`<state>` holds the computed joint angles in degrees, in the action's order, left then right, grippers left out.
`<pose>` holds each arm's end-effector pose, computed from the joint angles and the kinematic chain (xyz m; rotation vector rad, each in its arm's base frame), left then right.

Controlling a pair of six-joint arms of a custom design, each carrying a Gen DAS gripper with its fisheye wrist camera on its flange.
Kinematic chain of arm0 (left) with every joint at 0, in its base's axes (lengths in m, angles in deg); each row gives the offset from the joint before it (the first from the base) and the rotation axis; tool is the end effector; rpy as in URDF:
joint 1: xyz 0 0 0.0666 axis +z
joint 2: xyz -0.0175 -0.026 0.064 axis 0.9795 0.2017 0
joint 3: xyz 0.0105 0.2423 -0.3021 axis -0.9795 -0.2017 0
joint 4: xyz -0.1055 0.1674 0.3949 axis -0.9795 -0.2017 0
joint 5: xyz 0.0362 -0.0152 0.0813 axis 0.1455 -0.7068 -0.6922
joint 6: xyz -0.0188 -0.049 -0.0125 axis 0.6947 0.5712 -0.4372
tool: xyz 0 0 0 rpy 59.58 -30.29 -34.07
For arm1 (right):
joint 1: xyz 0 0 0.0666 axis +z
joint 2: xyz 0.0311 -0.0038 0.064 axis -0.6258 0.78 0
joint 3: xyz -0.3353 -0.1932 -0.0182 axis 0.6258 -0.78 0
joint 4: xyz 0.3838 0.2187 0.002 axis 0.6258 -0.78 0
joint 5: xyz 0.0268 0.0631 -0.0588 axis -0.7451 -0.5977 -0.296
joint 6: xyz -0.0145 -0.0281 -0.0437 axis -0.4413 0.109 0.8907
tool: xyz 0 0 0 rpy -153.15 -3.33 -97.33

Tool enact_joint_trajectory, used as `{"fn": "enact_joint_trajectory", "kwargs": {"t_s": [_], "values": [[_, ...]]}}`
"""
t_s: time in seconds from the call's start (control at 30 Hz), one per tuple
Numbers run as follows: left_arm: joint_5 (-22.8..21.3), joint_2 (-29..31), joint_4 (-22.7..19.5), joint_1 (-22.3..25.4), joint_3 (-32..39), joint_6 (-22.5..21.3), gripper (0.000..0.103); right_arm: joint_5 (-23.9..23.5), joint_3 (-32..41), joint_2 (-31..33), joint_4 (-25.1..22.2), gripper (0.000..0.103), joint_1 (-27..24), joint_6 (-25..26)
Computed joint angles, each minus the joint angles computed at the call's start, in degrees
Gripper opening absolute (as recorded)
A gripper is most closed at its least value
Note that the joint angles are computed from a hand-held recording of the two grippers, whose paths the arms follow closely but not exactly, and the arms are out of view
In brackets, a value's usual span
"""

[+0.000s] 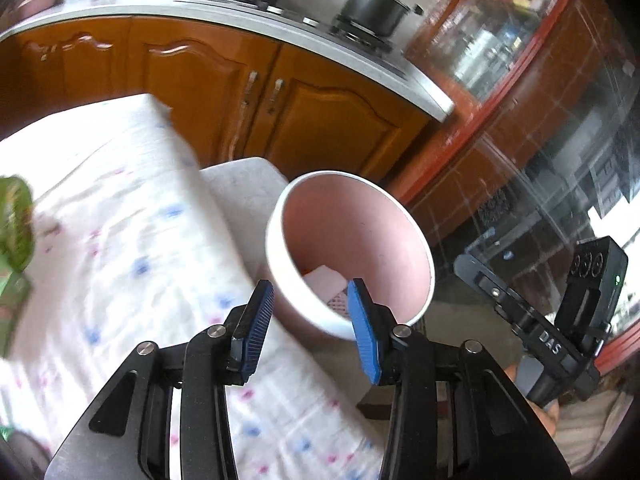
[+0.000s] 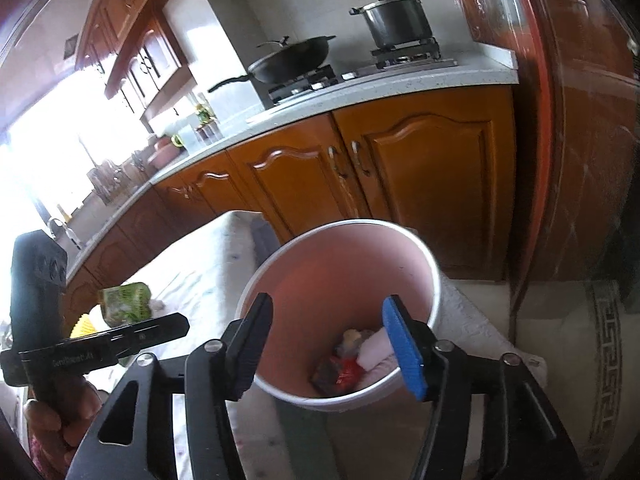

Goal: Collect trash
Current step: 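Open left tool over pink bucket while right tool opens to drop sponge, then move left tool toward green drink pouch while right tool reaches white plastic bag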

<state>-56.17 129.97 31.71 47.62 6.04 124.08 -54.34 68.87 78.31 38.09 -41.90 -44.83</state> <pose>0.3863 -0.2277 0.3592 -0.2183 2.4242 -0.5063 0.4319 -0.0048 0.3594 -0.2825 2.2462 0.6156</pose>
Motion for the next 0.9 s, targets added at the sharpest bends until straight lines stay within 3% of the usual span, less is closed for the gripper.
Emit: {"fn": "enact_joint_trajectory", "kwargs": {"t_s": [0.33,0.67,0.9], "values": [[-2.59,-12.06,-1.61,2.07,-8.94,3.56,0.038,-2.81,-3.99,-4.68,2.61,0.082,4.02,-3.89],[-4.63,-23.03,-4.35,4.27,-15.43,6.1,0.038,-2.36,-6.7,-7.58,2.36,0.087,8.68,-6.01],[-4.07,-30.92,-7.24,8.26,-19.64,7.64,0.038,-1.28,-7.52,-8.16,1.72,0.089,12.67,-6.55]]}}
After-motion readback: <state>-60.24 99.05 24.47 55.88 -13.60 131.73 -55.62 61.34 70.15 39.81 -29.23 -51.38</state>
